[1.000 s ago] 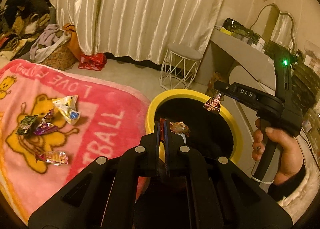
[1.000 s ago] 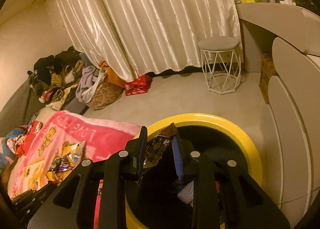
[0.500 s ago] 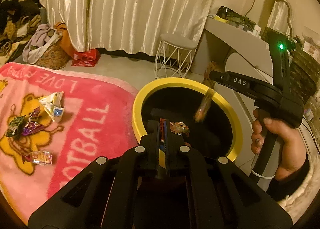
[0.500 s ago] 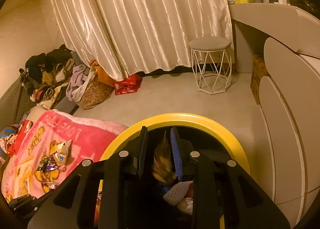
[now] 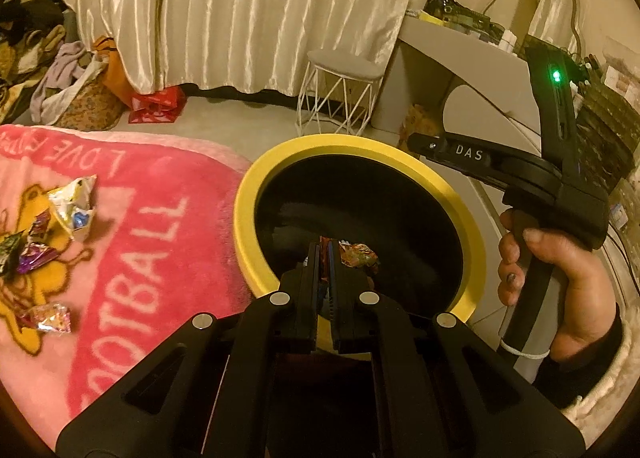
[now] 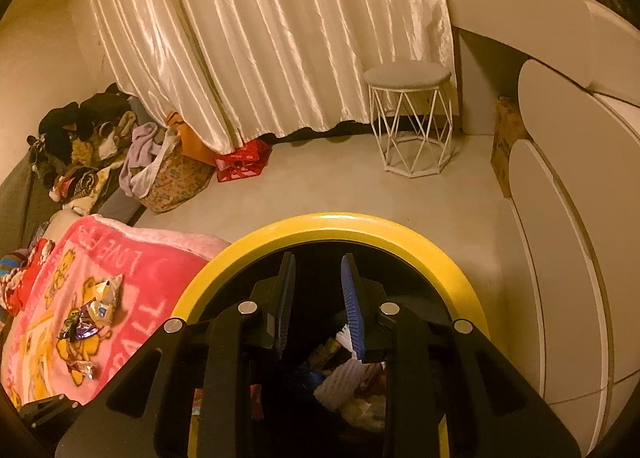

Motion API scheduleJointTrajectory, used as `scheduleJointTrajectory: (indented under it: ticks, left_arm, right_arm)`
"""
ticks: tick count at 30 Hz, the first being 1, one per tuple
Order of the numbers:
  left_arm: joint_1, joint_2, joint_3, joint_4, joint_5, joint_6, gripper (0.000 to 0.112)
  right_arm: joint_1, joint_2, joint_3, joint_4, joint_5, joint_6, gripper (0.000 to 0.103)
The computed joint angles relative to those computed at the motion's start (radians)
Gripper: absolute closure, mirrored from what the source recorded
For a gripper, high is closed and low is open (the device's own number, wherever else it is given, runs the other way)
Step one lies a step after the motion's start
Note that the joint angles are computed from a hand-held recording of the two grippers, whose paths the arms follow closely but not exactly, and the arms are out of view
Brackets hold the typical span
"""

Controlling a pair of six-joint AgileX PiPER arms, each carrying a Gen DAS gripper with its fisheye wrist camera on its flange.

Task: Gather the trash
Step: 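Open both tools to drop the wrappers into the bin, then move both open tools back over the candy wrappers on the blanket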

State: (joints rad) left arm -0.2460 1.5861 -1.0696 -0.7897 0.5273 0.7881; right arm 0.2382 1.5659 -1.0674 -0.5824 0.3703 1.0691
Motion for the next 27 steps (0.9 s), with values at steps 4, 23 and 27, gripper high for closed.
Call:
scheduleJointTrajectory:
  ticks: [4,23,27]
  left_arm:
    - [-0.027,0.04,-0.033,0.022,-0.002,-0.018,0.11]
    - [0.004,0.048,-0.041,-0.057,-0.012,0.02,0.02]
    - [0.027,0.026,-0.032,-0.06,-0.016,0.012,0.02]
  right_arm:
    - [-0.012,0.013,-0.004,0.06,0.0,-0.062,0.08]
    - [-0.019,0.001,0.005,0.043,-0.003,-0.026,0.039]
    - [-0.013,-0.003,-0.003,0.028,0.005,-0.021,0.034]
